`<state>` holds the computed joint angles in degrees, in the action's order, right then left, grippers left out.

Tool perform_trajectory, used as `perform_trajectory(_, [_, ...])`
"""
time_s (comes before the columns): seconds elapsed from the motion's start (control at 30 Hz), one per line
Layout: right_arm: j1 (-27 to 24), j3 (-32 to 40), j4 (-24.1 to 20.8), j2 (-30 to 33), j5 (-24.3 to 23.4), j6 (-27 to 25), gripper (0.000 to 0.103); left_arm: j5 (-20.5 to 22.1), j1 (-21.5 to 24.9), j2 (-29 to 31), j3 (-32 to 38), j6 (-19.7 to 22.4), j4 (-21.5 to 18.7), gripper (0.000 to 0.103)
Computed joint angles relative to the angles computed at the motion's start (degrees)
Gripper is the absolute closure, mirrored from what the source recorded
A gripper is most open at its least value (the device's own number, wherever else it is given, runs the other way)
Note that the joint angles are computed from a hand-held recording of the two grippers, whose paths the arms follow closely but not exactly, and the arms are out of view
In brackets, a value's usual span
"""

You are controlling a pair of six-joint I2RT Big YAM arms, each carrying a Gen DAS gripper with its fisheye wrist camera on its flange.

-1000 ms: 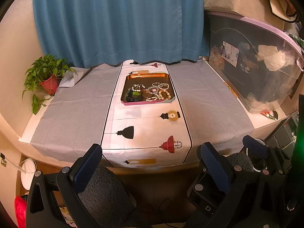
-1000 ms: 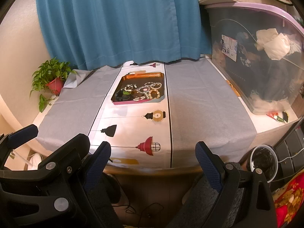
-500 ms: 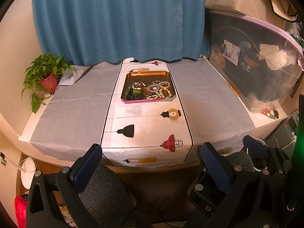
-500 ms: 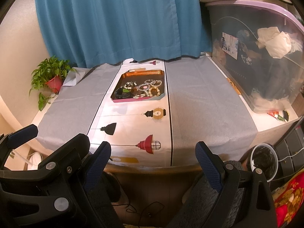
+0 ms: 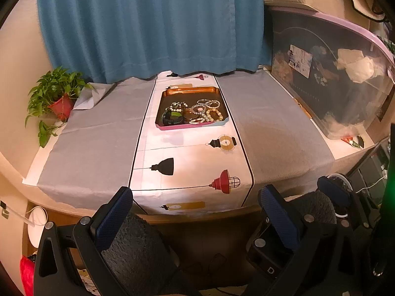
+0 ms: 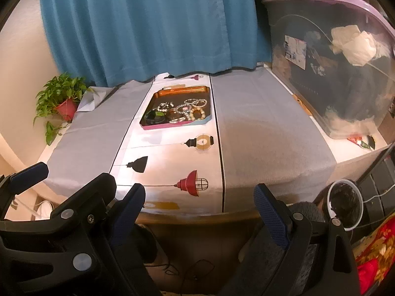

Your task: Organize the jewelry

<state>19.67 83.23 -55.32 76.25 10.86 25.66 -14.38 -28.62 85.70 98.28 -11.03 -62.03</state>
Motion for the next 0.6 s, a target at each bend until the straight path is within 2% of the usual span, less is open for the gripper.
perform_trajectory(0.6, [-0.7, -1.2, 0.5, -1.0, -0.8, 0.2, 0.013, -0.6, -0.7, 0.2, 0.3, 0.2, -0.3, 0.000])
